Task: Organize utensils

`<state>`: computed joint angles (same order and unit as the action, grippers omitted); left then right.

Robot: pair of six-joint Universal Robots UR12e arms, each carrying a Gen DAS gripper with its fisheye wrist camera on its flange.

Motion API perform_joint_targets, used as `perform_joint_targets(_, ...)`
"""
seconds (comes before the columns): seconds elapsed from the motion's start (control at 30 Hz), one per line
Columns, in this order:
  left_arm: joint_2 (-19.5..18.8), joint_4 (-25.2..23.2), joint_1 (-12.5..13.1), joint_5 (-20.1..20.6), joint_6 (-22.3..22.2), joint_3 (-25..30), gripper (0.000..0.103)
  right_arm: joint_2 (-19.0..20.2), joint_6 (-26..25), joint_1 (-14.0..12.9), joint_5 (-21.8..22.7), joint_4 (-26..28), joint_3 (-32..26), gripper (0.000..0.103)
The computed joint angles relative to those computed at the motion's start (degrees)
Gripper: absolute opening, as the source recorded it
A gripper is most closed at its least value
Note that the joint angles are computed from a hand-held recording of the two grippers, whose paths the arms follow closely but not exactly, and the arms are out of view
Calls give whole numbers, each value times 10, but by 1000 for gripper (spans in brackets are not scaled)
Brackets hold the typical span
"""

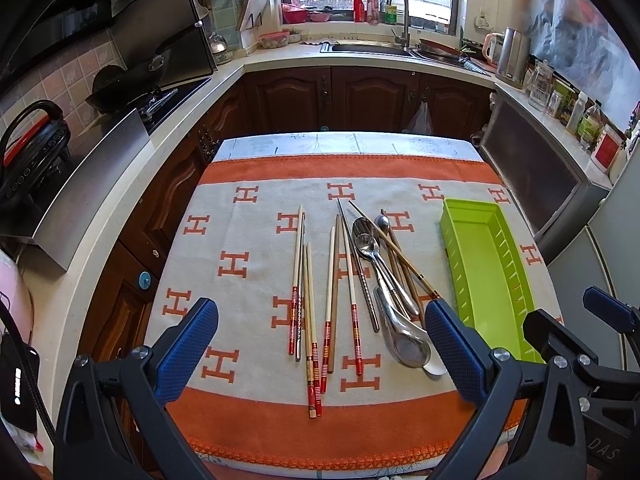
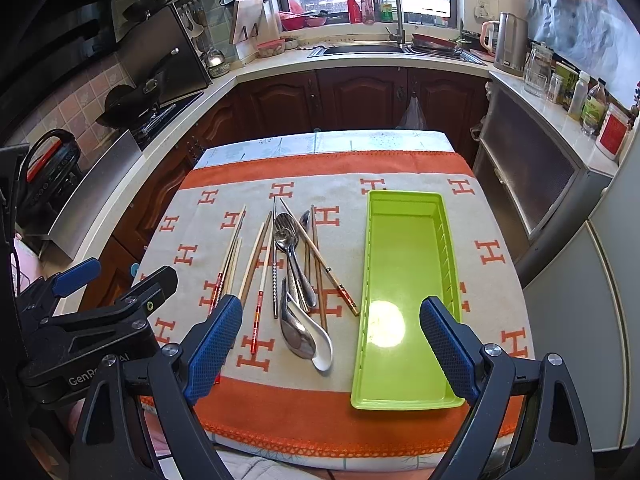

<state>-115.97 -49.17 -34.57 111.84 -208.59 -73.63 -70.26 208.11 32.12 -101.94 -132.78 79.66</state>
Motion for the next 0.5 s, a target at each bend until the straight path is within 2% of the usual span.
perform_joint_targets(0.5,2,2,0,-1,0,-5,102,0,0,0,0,-1,1,92)
